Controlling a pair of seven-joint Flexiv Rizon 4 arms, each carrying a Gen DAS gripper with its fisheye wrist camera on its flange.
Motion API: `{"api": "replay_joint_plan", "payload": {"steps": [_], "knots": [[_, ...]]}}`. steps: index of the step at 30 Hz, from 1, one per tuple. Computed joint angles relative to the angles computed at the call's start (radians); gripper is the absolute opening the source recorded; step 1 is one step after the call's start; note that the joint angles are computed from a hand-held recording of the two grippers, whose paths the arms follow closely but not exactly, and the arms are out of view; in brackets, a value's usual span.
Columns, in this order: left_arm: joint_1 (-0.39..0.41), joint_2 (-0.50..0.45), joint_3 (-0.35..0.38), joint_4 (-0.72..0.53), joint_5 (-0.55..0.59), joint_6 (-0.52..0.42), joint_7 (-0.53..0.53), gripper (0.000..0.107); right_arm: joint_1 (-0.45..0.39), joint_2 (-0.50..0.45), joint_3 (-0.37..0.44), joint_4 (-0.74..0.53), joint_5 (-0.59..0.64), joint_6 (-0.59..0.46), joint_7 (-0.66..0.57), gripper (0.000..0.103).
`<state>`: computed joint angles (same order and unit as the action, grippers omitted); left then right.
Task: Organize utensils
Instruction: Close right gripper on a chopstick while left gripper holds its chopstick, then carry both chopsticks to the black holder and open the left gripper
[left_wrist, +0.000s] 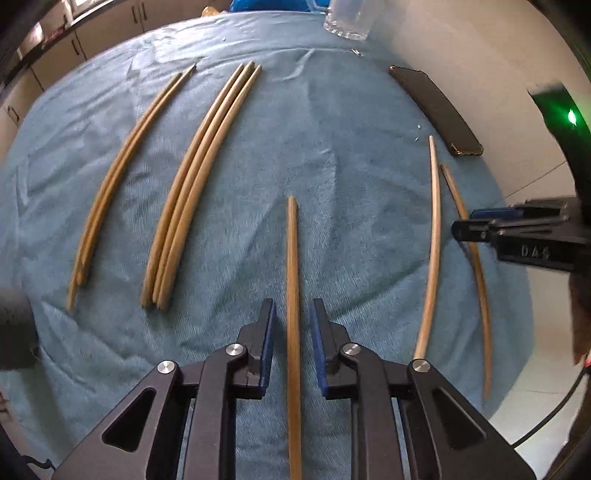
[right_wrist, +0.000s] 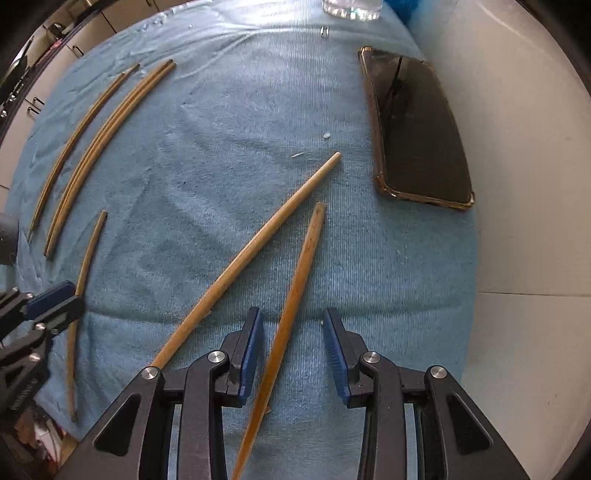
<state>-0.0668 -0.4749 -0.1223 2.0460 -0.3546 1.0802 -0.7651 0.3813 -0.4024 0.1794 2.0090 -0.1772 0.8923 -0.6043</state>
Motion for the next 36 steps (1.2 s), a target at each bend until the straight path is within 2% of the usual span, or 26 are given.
{"api": "replay_joint_plan", "payload": {"steps": [10,12,14,15,16,18,20,23,26,28,30,32,34,36], "knots": [[-0.045,-0.031,0.03,-0.067,0.102,-0.02,-0.045,0.018,-0.021,-0.062,-0.007,-0.134,0.036,-0.133,-0.074,0.037],[-0.047,-0.043,0.026,-0.09,0.103,-0.035,-0.054,0.019,-0.011,-0.069,-0.016,-0.144,0.019,-0.135,-0.063,0.032],[-0.042,-0.049,0.018,-0.101,0.095,-0.051,-0.053,0.019,0.0,-0.073,-0.012,-0.147,0.014,-0.115,-0.052,0.019],[-0.033,-0.051,0.009,-0.106,0.082,-0.064,-0.046,0.019,0.007,-0.074,-0.014,-0.145,0.004,-0.107,-0.047,0.016],[-0.028,-0.054,0.006,-0.109,0.072,-0.066,-0.043,0.009,0.021,-0.075,-0.02,-0.141,-0.018,-0.094,-0.037,0.011],[-0.004,-0.053,-0.016,-0.09,0.029,-0.033,-0.023,0.006,0.049,-0.07,-0.036,-0.118,-0.072,-0.067,-0.006,0.009],[0.038,-0.032,-0.058,-0.037,-0.043,0.025,0.034,0.006,0.065,-0.057,-0.049,-0.081,-0.112,-0.017,0.043,0.008],[0.122,0.027,-0.158,0.07,-0.218,0.119,0.181,0.006,0.078,-0.021,-0.061,0.016,-0.157,0.111,0.136,0.008],[0.193,0.101,-0.278,0.178,-0.459,0.234,0.396,0.006,0.114,0.046,-0.096,0.144,-0.263,0.246,0.273,0.008],[0.229,0.154,-0.35,0.232,-0.642,0.271,0.542,0.006,0.151,0.102,-0.141,0.23,-0.397,0.319,0.404,0.008],[0.241,0.21,-0.387,0.268,-0.821,0.269,0.675,0.006,0.171,0.146,-0.182,0.292,-0.551,0.372,0.541,0.008],[0.226,0.247,-0.39,0.287,-0.96,0.264,0.782,0.006,0.18,0.207,-0.227,0.347,-0.747,0.41,0.704,0.008],[0.195,0.297,-0.382,0.308,-1.128,0.253,0.909,0.006,0.174,0.246,-0.239,0.371,-0.915,0.412,0.845,0.008],[0.162,0.338,-0.355,0.321,-1.245,0.236,1.004,0.006,0.151,0.29,-0.233,0.386,-1.073,0.417,0.976,0.008]]}}
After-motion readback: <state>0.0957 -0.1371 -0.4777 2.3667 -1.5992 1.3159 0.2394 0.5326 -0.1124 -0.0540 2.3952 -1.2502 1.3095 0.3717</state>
